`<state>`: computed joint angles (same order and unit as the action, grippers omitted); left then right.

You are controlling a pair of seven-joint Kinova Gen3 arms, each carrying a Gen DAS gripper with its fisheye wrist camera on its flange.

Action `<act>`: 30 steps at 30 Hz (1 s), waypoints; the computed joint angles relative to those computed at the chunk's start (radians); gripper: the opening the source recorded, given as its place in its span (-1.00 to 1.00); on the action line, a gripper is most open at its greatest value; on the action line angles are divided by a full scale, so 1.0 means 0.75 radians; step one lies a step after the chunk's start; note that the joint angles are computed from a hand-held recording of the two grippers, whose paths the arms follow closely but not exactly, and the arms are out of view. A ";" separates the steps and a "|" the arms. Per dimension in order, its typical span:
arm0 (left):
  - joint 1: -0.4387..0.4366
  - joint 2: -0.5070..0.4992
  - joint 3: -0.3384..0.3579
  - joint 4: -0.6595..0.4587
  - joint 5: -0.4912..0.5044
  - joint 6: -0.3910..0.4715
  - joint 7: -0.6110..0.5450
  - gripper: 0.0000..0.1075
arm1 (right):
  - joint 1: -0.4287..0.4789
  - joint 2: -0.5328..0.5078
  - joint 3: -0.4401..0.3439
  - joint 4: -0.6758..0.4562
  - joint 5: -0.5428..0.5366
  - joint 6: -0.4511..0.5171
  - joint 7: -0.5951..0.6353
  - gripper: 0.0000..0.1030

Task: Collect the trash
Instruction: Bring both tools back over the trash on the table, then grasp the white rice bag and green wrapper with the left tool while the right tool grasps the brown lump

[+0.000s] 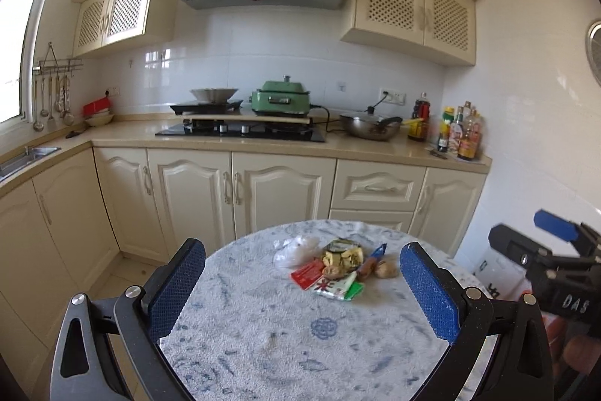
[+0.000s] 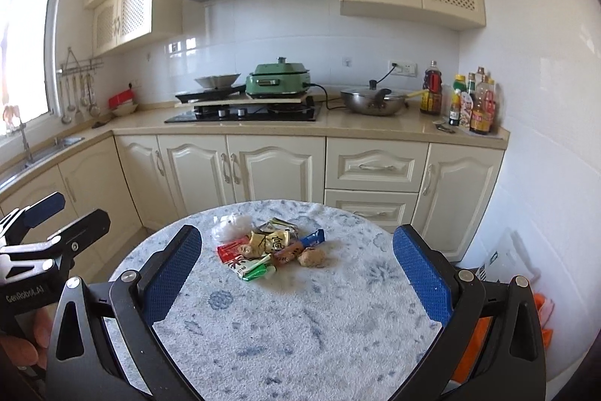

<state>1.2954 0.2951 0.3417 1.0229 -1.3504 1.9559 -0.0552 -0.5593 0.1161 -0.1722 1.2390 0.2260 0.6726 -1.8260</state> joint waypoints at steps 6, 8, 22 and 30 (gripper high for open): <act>-0.085 -0.031 -0.101 0.078 0.201 -0.165 0.024 0.90 | 0.003 0.101 0.010 -0.096 -0.039 0.071 0.069 1.00; -0.143 -0.052 -0.140 0.094 0.264 -0.239 -0.021 0.90 | 0.008 0.152 0.022 -0.134 -0.063 0.093 0.095 1.00; -0.656 -0.008 -0.254 0.123 0.770 -0.744 -0.517 0.90 | 0.055 0.632 0.091 -0.633 -0.273 0.472 0.238 1.00; -0.784 0.096 -0.335 0.021 0.987 -0.863 -0.735 0.90 | 0.025 0.884 0.138 -1.019 -0.296 0.714 0.308 0.98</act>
